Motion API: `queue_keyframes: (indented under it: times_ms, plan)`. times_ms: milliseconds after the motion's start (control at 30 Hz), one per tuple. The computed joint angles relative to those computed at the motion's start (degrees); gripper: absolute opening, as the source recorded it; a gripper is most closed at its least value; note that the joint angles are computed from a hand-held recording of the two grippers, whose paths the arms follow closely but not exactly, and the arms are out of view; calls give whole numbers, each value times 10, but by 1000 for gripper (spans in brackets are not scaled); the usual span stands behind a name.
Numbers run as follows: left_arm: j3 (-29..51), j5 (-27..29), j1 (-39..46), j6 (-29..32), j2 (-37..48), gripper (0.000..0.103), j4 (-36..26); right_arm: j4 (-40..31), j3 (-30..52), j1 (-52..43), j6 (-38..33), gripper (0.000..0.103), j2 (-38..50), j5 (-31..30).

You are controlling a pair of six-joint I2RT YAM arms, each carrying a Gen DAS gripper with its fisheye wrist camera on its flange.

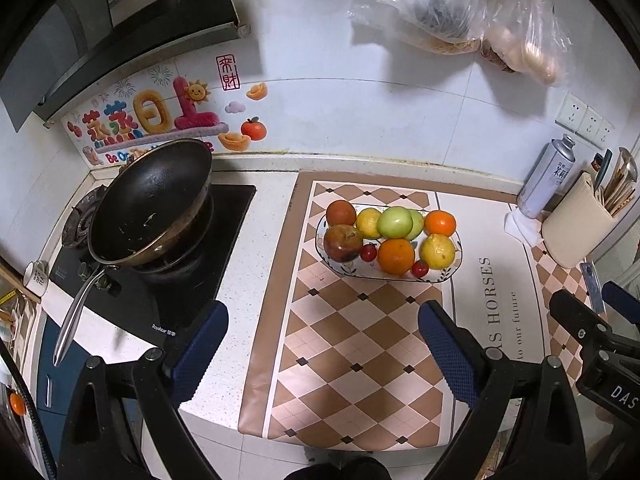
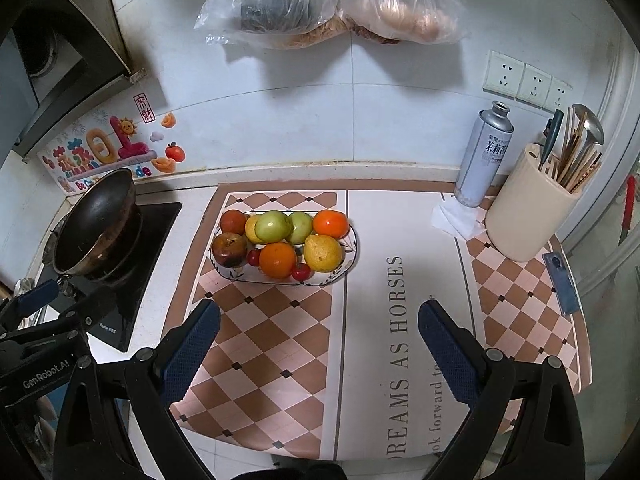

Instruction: Organize fruits

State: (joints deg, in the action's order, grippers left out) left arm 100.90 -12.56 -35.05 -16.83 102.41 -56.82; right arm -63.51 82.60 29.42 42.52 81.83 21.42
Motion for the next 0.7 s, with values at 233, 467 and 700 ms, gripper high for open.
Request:
queue_keyframes:
  times_ms: [233, 467, 700]
  plan:
    - [-5, -3, 0, 3, -2, 97, 15, -8, 3, 4, 4, 101, -3, 10]
    - [-20, -1, 0, -2, -14, 100, 22, -12, 3, 3, 2, 101, -6, 10]
    - [-29, -4, -1, 0, -21, 100, 24, -15, 7, 5, -2, 101, -8, 14]
